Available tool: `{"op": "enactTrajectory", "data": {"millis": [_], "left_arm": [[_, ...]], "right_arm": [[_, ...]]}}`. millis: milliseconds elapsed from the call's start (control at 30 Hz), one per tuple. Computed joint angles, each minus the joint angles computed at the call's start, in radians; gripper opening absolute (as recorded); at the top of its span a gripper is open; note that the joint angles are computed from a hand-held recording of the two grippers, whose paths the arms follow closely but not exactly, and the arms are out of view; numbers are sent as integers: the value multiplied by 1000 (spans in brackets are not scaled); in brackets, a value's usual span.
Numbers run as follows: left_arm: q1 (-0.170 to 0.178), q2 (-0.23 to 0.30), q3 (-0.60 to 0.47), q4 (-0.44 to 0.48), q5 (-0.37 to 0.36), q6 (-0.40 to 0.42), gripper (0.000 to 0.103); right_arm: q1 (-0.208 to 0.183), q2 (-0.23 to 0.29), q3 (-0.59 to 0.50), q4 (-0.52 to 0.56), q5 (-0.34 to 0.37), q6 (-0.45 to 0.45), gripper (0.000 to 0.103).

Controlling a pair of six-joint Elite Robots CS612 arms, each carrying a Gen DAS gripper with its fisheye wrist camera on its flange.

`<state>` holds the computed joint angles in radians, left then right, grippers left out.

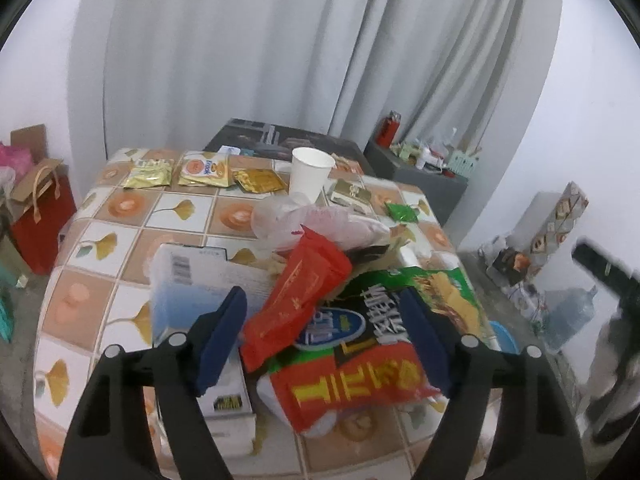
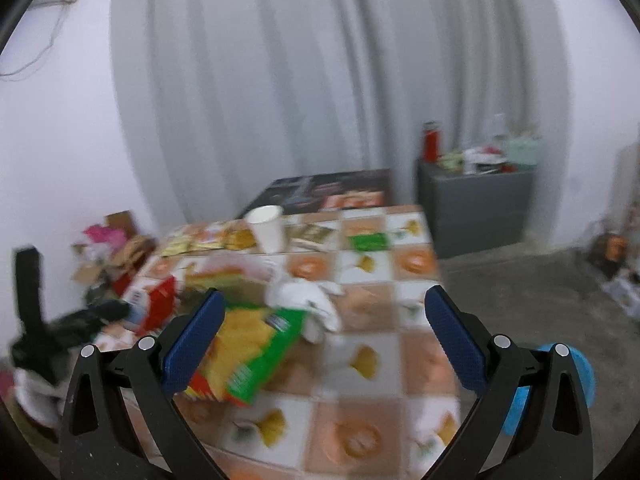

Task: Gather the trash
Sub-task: 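Grasp the red snack wrapper with the left gripper while the right gripper grasps a clear plastic bag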

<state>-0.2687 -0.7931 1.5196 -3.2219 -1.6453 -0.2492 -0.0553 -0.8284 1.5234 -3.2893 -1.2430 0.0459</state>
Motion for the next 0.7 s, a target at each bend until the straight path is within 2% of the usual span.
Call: {"op": "enactTrajectory", "data": {"millis": [67,167,300,333,433,533,700], "left_arm": [[-7,8,-18,37,35,38,70],[-13,17,-43,92,65,93,62],[-14,27,-65,141,85,128,51],[-13,29,-69,149,84,129,48],[-8,34,-75,165,67,129,38],[-3,37,-75,166,46,131,30],[6,40,-68,137,12,118,18]], "right_arm": [[-3,24,-72,97,85,-21,95],[-5,77,-221,320,247,-62,92],[7,133,-388,609,399,-121,85],[14,154,-440,691,424,-138,80],[41,202,-561,896,414,-220,75],[58,271,-714,1160,407,-246,68],[69,357,-895,1447,387,-227,57]]}}
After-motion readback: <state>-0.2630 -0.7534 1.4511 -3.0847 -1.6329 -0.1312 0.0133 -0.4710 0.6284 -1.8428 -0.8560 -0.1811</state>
